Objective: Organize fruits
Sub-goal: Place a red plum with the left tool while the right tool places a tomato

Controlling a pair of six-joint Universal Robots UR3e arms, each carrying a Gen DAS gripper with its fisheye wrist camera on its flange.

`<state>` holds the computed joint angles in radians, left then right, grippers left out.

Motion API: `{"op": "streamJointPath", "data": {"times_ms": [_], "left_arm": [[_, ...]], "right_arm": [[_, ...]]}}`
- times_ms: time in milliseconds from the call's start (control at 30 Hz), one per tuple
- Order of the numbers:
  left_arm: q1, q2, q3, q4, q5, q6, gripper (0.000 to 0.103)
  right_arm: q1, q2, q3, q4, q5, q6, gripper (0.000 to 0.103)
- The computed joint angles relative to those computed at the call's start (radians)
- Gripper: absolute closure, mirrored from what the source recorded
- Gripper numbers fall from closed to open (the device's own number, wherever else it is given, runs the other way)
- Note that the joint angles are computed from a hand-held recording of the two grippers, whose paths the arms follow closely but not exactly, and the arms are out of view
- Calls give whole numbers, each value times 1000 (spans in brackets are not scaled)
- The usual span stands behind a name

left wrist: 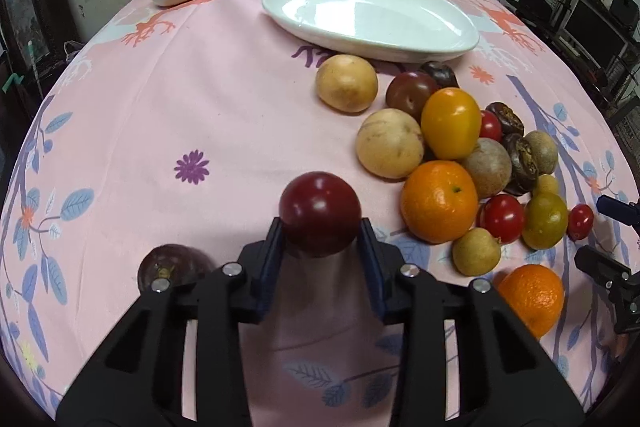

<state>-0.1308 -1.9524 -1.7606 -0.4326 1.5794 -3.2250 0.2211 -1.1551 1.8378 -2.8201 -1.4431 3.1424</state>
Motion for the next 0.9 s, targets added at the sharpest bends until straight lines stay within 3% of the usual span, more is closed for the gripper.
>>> {"op": "streamJointPath", "data": {"times_ms": [67,133,300,367,433,700,900], "left_arm": [[2,-2,-7,19,-6,0,66],[4,-1,-11,25,-12,3,66],[15,0,-18,35,-32,8,66],[22,5,-25,35,-45,7,66],[26,10,-30,35,-50,10,66],[32,65,-67,43,-50,20,66],[55,143,17,-68,-81,89,66]], "right_arm": [[-9,2,-6,16,25,-8,14],[-13,9,-19,38,42,-18,32],[7,40,-76,85,10,-21,54],[2,39,-83,90,14,-13,71],[-12,28,-70,79,61,-25,71],[8,-19,-92,104,63,-58,71],[39,43,-351,225,42,-144,71]]}}
